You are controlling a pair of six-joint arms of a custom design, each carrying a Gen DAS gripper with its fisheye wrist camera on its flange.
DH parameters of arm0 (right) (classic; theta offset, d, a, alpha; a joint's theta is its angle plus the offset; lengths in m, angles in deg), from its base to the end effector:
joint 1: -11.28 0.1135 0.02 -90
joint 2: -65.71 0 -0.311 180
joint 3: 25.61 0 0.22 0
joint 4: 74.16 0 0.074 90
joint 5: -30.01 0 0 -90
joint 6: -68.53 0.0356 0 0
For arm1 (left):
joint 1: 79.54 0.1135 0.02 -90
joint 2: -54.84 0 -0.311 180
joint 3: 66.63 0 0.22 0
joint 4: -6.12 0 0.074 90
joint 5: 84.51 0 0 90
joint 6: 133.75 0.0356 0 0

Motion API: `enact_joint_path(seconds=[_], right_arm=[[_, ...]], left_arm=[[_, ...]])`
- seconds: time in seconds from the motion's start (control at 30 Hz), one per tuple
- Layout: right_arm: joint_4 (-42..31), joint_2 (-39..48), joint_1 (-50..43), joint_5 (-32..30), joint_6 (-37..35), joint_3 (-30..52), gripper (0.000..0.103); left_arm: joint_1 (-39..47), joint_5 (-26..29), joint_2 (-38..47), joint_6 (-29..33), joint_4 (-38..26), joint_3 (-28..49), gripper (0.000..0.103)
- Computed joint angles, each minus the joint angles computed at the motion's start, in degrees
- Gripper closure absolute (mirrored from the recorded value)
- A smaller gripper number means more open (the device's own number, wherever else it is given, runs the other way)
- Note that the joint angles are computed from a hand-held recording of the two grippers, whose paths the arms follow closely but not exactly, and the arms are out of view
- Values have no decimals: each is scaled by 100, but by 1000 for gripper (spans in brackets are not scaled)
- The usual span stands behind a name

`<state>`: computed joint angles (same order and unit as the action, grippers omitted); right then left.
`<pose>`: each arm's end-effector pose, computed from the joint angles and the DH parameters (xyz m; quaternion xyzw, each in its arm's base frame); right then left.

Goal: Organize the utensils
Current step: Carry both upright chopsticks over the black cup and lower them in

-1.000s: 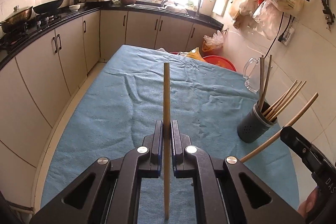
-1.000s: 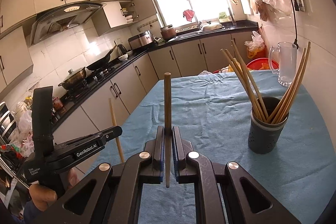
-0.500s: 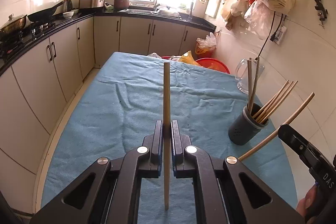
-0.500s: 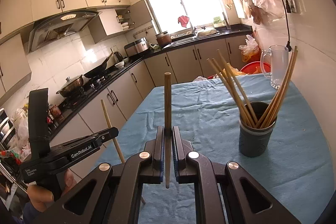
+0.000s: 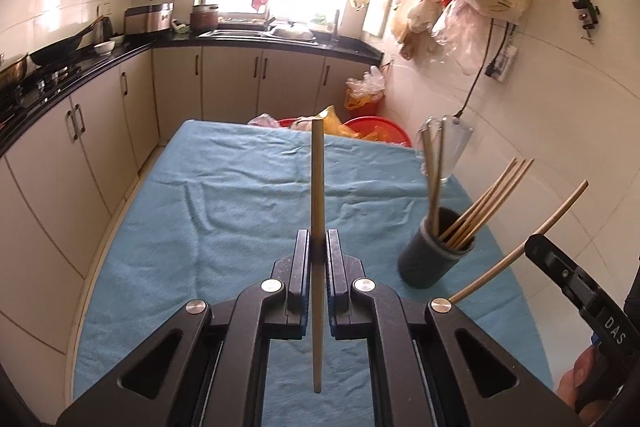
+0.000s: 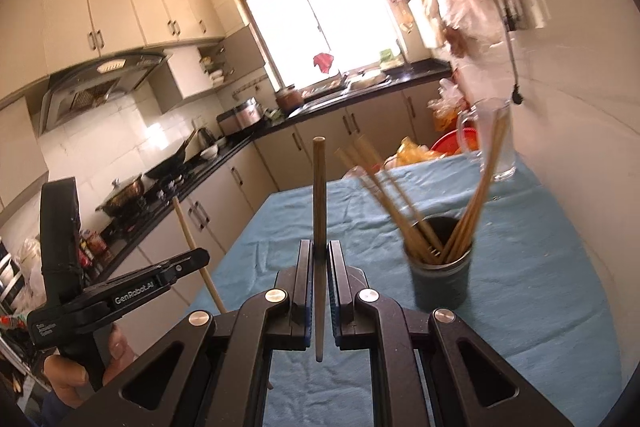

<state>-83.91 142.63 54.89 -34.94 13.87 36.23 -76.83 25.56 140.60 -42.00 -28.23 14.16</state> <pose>0.1975 0.1674 0.3146 0.0572 0.8288 0.1932 0.5220 0.2995 0.0019 0.3365 0.0671 0.8906 -0.1410 0.4273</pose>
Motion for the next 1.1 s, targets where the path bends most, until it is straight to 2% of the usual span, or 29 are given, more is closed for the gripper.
enact_joint_path(seconds=[0.27,0.53,0.8,0.93,1.1], right_arm=[[-199,-873,-653,67,-131,-167,95],[-363,-1350,-1489,-183,-401,69,95],[-213,-1089,-2416,-830,-458,297,95],[25,-856,-2874,-1255,-380,268,95],[292,-491,-3146,-1531,-317,195,95]], left_arm=[[-710,-76,127,-336,-335,800,97],[-1418,-299,540,-891,-613,2207,97],[-2009,-616,1457,-1391,-811,3541,97],[-2165,-779,1823,-1469,-719,3702,97],[-2162,-721,2167,-1524,-475,3556,97]])
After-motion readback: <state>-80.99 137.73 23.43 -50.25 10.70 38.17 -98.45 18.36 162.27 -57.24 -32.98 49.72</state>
